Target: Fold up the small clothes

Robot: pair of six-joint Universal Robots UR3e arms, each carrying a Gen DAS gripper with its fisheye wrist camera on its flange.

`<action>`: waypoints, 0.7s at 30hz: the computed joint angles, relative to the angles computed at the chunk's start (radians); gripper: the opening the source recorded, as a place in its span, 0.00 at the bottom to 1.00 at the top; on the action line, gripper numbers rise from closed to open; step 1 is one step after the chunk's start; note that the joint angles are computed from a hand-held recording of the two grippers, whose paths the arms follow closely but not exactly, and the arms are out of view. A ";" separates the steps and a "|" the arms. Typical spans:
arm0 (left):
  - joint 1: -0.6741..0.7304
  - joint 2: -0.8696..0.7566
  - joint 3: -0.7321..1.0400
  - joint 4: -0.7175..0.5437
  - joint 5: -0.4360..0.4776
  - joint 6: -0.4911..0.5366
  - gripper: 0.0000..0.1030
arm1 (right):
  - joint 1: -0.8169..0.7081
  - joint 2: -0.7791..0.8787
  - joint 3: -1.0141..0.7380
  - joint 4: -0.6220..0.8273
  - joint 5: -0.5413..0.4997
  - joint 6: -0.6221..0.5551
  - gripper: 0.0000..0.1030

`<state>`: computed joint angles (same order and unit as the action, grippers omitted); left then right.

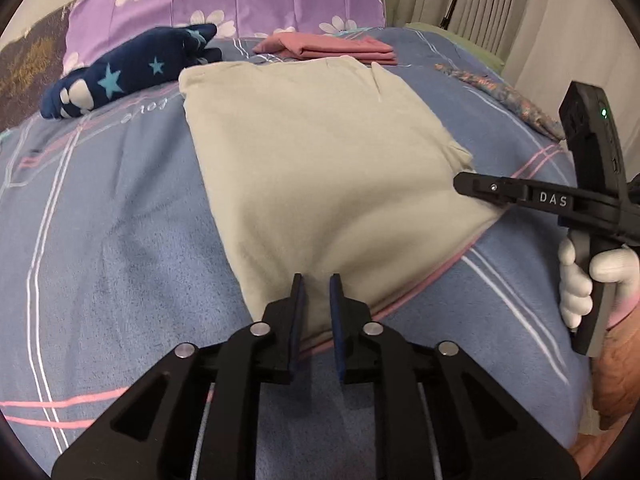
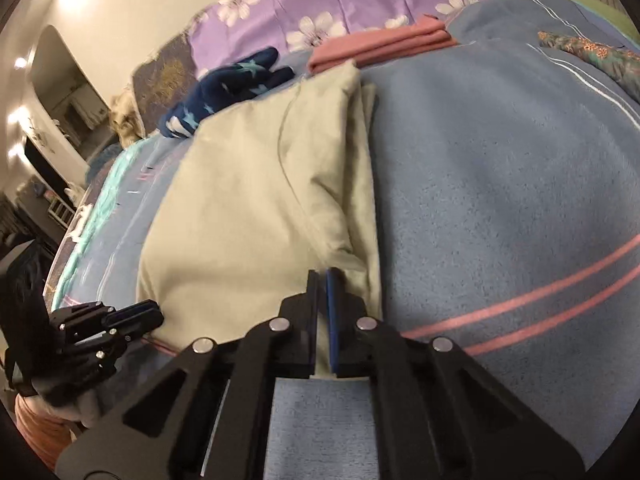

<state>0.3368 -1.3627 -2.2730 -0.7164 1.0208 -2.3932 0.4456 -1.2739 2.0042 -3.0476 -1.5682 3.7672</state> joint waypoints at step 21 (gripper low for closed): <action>-0.093 -0.122 0.104 0.124 0.032 -0.036 0.50 | 0.029 0.127 -0.357 0.267 -0.102 -0.136 0.26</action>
<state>0.2442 -1.4844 -2.1688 -0.5920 1.0523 -2.4295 0.4745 -1.1468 1.6472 -2.7802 -1.6702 3.6314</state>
